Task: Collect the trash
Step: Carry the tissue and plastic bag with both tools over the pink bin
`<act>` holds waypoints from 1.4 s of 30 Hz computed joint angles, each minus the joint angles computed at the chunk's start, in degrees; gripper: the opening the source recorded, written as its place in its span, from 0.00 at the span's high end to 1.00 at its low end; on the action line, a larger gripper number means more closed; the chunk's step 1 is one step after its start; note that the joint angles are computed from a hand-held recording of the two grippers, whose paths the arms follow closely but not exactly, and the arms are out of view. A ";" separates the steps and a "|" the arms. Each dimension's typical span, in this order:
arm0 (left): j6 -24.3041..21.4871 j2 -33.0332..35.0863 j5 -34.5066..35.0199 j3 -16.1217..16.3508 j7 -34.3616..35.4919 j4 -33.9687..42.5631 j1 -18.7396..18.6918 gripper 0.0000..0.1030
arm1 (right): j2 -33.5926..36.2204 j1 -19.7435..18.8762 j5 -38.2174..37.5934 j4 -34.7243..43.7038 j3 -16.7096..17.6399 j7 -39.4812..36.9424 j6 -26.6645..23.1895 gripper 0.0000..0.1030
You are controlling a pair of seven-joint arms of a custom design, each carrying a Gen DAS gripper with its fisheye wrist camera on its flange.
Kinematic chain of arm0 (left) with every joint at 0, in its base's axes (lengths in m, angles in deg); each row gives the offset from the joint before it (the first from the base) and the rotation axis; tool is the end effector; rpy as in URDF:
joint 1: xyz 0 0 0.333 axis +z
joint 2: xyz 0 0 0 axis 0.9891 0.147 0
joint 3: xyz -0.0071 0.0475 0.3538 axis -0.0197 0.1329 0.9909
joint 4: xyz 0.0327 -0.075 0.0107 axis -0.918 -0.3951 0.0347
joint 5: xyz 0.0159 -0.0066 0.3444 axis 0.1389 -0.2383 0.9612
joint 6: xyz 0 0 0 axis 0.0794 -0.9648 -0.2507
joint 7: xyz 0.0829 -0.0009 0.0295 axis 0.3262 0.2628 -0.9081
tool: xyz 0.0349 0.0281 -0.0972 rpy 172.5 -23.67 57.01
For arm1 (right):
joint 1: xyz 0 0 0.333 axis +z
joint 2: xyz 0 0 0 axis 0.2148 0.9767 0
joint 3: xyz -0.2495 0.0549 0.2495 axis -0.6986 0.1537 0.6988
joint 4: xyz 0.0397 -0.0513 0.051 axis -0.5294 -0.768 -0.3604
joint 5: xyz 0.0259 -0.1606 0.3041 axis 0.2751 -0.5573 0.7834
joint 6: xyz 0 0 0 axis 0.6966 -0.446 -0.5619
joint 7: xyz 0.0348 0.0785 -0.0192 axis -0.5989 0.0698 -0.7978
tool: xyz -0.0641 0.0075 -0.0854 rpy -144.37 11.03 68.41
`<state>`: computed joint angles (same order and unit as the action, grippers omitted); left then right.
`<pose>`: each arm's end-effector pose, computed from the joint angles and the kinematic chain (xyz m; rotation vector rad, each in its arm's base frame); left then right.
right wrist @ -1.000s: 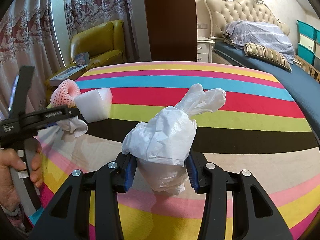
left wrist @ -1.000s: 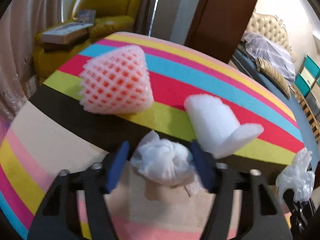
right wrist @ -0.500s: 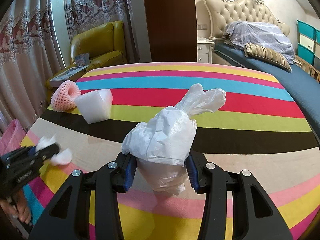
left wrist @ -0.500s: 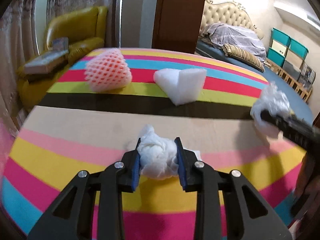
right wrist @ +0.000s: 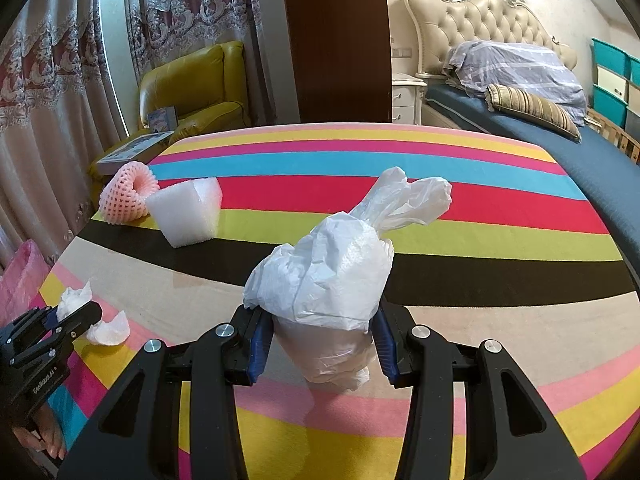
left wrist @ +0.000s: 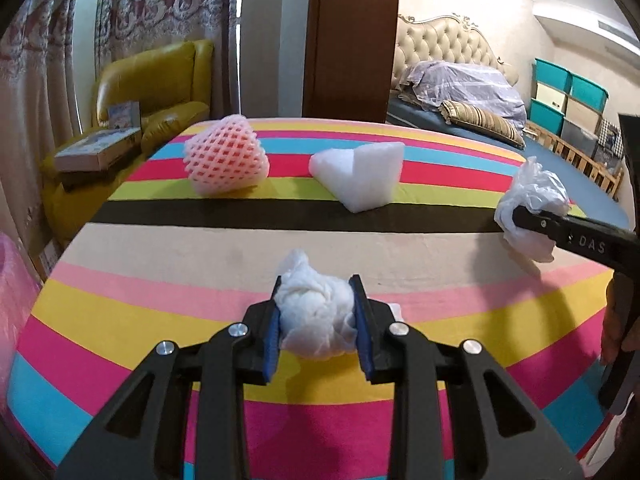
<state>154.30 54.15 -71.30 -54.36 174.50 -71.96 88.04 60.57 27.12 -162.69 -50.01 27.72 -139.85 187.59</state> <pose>0.6734 -0.2675 0.3705 -1.0159 2.3570 -1.1928 0.5245 0.1459 0.3570 -1.0331 2.3136 -0.8173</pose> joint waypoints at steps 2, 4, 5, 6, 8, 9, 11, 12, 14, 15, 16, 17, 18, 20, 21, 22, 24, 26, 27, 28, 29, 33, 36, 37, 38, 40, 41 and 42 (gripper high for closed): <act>0.82 0.34 0.41 -0.96 0.46 -0.40 0.81 0.71 | 0.20 0.12 -0.14 0.19 0.00 0.11 -0.35 0.58; 1.43 0.50 0.65 -1.69 0.31 -0.94 1.60 0.71 | 0.18 0.22 0.01 0.18 0.03 -0.03 -0.67 0.58; 1.67 0.71 0.84 -1.96 0.17 -0.90 1.84 0.71 | 0.18 0.28 0.02 0.16 0.04 -0.04 -0.83 0.58; 2.70 0.73 1.04 -2.29 -0.02 -1.41 2.20 0.71 | 0.20 0.30 0.07 0.19 0.04 -0.10 -0.92 0.58; 4.98 0.64 2.34 -2.76 -0.56 -2.61 2.88 0.71 | 0.36 0.17 0.42 0.30 0.06 -0.61 -0.54 0.58; 5.94 0.57 3.37 -2.93 -0.80 -3.23 3.23 0.71 | 0.45 0.13 0.82 0.38 0.06 -1.12 -0.43 0.58; 7.04 0.27 5.15 -2.98 -1.70 -4.32 3.85 0.71 | 0.42 0.34 0.97 0.46 0.00 -1.57 -0.60 0.58; 7.53 0.19 6.12 -3.55 -2.13 -5.06 4.67 0.71 | 0.25 0.65 0.54 0.48 -0.01 -1.48 -1.11 0.58; 8.37 0.06 8.04 -4.67 -3.06 -6.45 6.34 0.71 | 0.06 0.97 -0.82 0.51 0.06 -1.00 -1.44 0.58; 8.80 -0.01 9.03 -5.26 -3.54 -7.17 7.30 0.71 | 0.00 1.04 -2.17 0.61 0.11 -0.50 -1.22 0.58; 9.12 -0.03 10.06 -5.87 -4.00 -7.80 8.30 0.71 | -0.09 1.09 -3.33 0.66 0.22 -0.03 -1.20 0.58; 9.52 -0.07 11.04 -6.21 -4.47 -8.30 9.06 0.71 | -0.20 1.20 -4.32 0.75 0.42 0.23 -1.45 0.58; 9.96 -0.28 11.91 -6.29 -5.03 -8.83 9.58 0.71 | -0.30 1.36 -4.67 0.86 0.75 -0.03 -1.96 0.58; 10.67 -0.74 13.70 -6.43 -6.14 -9.82 10.84 0.71 | -0.32 1.69 -4.80 1.20 1.47 -0.45 -2.19 0.58; 11.01 -0.85 14.59 -6.60 -6.74 -10.30 11.50 0.71 | -0.26 1.81 -5.69 1.48 1.77 0.21 -1.37 0.58; 11.47 -0.97 15.50 -6.75 -7.34 -10.78 12.26 0.71 | -0.13 1.95 -5.91 1.83 2.06 0.02 -0.95 0.58; 12.08 -1.30 17.11 -6.58 -8.62 -11.43 13.21 0.71 | 0.06 2.55 -5.29 2.69 2.57 -1.71 -1.27 0.58; 13.01 -1.67 18.71 -6.13 -9.89 -12.24 14.06 0.71 | 0.03 3.04 -6.28 3.65 2.81 -2.07 -0.32 0.58; 13.72 -1.90 19.60 -5.88 -10.46 -12.79 14.60 0.71 | 0.02 3.19 -6.80 3.96 2.87 -1.77 0.10 0.58; 14.28 -2.27 20.34 -5.37 -11.09 -13.29 14.93 0.71 | -0.02 3.37 -7.39 4.43 3.00 -1.63 0.58 0.58; 14.59 -2.58 21.02 -4.94 -11.75 -13.59 15.13 0.71 | 0.05 3.54 -7.77 4.96 3.15 -1.86 0.99 0.58; 15.75 -3.44 23.93 -4.39 -14.78 -14.72 17.13 0.71 | 1.26 3.91 -8.65 7.39 3.50 -2.75 3.34 0.58; 17.60 -4.47 25.78 -3.19 -16.94 -15.46 17.73 0.71 | 2.41 4.32 -8.17 9.16 3.56 -4.24 5.06 0.58; 17.96 -4.75 26.49 -2.97 -17.66 -15.56 18.05 0.71 | 2.65 4.50 -7.81 9.61 3.49 -4.99 5.47 0.58; 18.00 -4.92 27.13 -2.77 -18.41 -15.46 18.19 0.71 | 3.06 4.72 -7.37 10.24 3.46 -5.93 5.94 0.58; 18.87 -5.66 28.17 -1.74 -19.83 -15.59 18.33 0.71 | 3.75 5.18 -6.22 11.31 3.25 -8.03 6.84 0.58; 19.22 -5.94 28.70 -1.19 -20.48 -15.56 18.25 0.71 | 4.03 5.51 -5.58 11.73 3.12 -9.10 7.10 0.58; 19.68 -6.33 29.13 -0.54 -21.15 -15.60 18.11 0.71 | 4.46 5.83 -4.71 12.42 3.03 -10.62 7.40 0.58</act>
<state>173.98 47.82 -42.18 -54.90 153.35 -87.56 106.15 65.03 32.95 -167.39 -37.59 30.76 -150.47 194.99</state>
